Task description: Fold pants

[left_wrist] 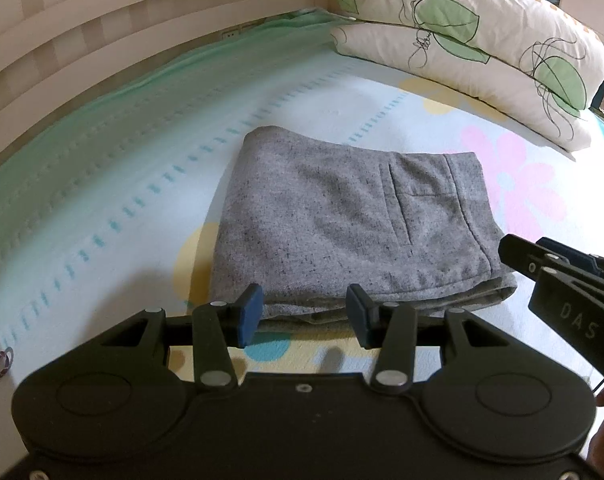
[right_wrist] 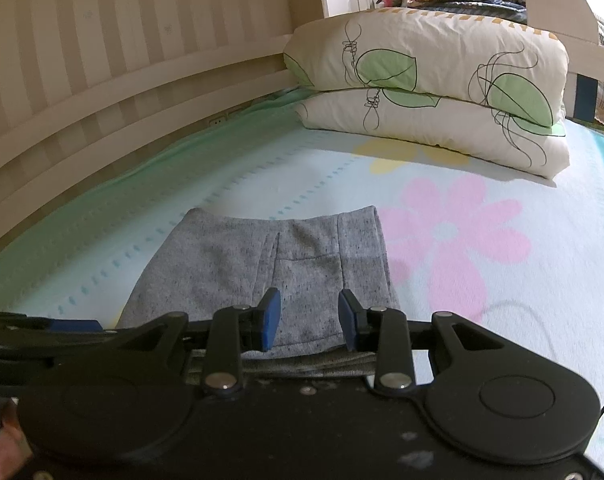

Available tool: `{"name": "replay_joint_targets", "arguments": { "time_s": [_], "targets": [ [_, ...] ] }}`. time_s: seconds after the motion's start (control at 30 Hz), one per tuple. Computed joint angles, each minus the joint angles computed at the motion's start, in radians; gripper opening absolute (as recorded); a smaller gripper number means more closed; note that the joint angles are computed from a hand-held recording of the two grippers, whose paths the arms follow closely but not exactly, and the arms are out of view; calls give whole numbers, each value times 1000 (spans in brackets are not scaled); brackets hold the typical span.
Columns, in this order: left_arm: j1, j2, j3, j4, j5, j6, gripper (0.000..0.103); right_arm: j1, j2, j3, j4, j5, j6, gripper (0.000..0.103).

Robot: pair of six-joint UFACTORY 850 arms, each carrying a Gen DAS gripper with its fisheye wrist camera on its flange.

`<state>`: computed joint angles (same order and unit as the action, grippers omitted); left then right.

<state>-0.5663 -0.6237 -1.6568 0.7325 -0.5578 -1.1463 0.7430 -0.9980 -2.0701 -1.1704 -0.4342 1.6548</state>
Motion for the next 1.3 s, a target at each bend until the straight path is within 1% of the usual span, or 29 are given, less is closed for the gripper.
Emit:
{"name": "replay_joint_targets", "arguments": {
  "time_s": [0.3,0.73,1.3],
  "targets": [
    [4,2,1,-12,9,14,54,0,-1,3,2,2,0,35],
    [0,-4,-6,-13,-10,17,54,1,-2,6,19,2,-17,35],
    [1,-1,-5,-21,-6,23,54,1,-2,8,24,5,-20,35]
  ]
}}
